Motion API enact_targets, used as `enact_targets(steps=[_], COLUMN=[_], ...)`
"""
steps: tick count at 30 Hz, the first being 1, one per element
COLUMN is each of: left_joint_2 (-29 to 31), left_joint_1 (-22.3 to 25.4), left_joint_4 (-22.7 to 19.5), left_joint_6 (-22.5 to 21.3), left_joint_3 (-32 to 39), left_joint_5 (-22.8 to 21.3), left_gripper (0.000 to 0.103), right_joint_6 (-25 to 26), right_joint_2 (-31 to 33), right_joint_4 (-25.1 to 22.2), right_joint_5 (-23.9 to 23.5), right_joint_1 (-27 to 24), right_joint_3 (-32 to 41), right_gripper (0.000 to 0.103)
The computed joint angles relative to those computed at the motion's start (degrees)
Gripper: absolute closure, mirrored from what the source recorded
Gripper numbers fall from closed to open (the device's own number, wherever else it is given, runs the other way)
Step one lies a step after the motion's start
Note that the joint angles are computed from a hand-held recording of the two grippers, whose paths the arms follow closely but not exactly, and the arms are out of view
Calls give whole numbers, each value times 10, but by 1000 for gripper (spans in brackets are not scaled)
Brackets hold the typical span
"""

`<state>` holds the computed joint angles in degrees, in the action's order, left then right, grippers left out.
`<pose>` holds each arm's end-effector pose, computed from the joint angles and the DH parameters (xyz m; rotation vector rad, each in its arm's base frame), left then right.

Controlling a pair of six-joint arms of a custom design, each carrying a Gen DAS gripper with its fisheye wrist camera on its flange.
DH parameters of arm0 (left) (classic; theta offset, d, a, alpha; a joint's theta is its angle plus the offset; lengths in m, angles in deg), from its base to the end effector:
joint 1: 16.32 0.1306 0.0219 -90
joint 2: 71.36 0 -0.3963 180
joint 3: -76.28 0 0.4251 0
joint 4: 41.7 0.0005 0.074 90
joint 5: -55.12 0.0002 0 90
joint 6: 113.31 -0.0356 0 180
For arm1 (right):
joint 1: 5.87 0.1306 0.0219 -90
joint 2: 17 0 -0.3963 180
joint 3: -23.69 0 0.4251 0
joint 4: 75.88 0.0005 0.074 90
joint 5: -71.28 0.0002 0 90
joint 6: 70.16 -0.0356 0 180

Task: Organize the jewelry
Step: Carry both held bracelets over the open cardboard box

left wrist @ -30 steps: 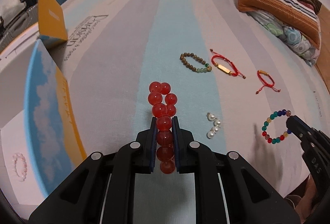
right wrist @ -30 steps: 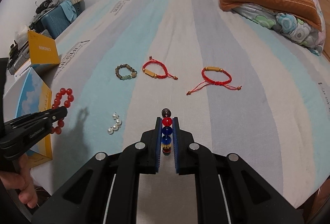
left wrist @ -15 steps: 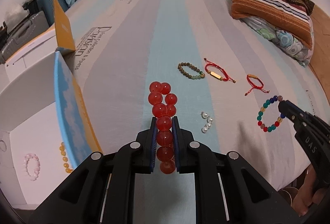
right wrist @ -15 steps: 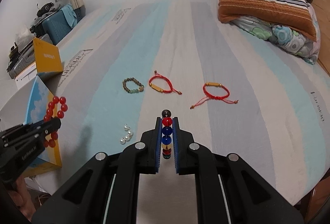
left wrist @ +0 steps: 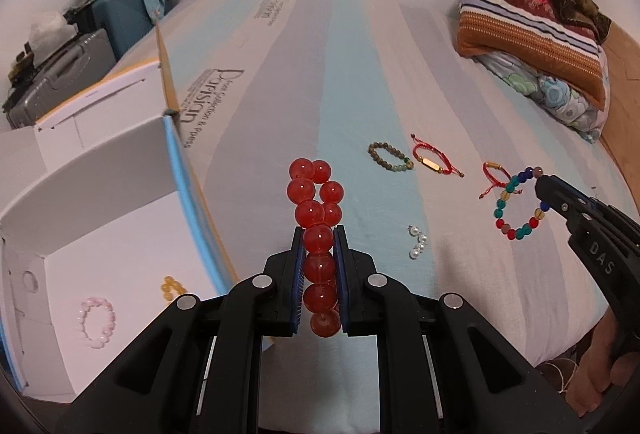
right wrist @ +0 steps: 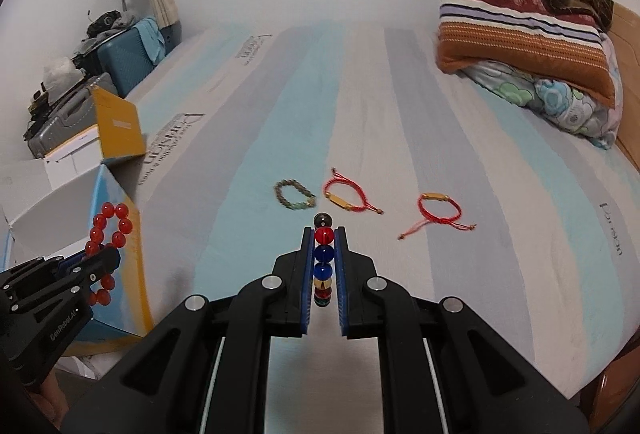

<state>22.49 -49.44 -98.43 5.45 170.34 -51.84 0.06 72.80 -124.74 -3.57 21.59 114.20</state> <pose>0.4518 -0.2830 0.4373 -0.0169 2.4956 -0.0667 0.4639 0.2300 0.4513 -0.0385 2.3741 0.0744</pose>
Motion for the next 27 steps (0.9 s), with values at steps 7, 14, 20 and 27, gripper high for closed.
enact_targets(steps=[7,14,20,27], left_joint_2=[-46,-100,-142,-184], left_joint_1=[13,42,73,116], left_joint_4=[-3,-14,-22,-30], left_joint_6=[0,5,4,3], left_joint_3=[-22,-59,-94,-135], left_joint_5=[-13,-23,-27,-19], left_gripper=[90,90,90,90], right_joint_6=[-1,3,6,9], right_joint_2=[13,36,61,100], right_joint_4=[-8,-15,-19,-21], right_joint_5=[15,28,39,42], right_joint_1=[31,71,110,154], right_joint_3=[32,76,115,160], right_gripper=[94,94,94,94])
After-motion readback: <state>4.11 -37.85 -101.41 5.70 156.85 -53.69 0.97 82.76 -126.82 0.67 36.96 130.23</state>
